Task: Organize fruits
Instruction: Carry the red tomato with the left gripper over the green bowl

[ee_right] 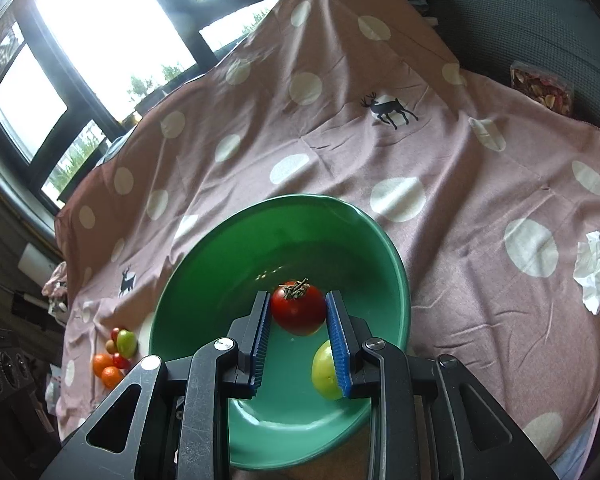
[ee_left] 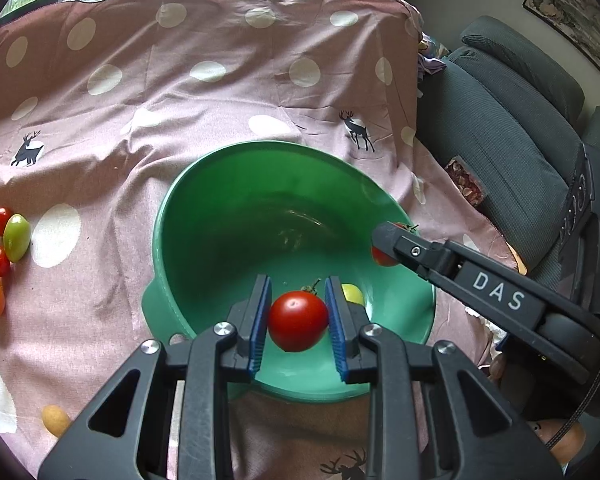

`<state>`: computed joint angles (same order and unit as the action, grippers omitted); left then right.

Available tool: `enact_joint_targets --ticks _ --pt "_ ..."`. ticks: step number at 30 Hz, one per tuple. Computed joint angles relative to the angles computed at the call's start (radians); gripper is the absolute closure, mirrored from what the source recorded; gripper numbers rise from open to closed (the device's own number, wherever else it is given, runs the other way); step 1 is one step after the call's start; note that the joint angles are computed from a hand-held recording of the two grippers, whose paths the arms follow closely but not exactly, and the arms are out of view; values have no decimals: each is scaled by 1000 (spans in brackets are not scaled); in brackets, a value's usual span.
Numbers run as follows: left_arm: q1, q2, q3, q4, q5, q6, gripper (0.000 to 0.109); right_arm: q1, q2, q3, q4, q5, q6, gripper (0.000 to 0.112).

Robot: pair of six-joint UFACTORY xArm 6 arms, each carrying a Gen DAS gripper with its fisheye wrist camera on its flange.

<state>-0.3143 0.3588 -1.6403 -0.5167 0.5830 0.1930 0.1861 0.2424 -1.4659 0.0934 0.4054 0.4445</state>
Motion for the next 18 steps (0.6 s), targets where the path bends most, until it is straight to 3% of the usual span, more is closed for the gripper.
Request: enact_joint_targets --ticks 18 --pt "-1 18 -17 10 14 -8 81 -5 3 -4 -34 22 28 82"
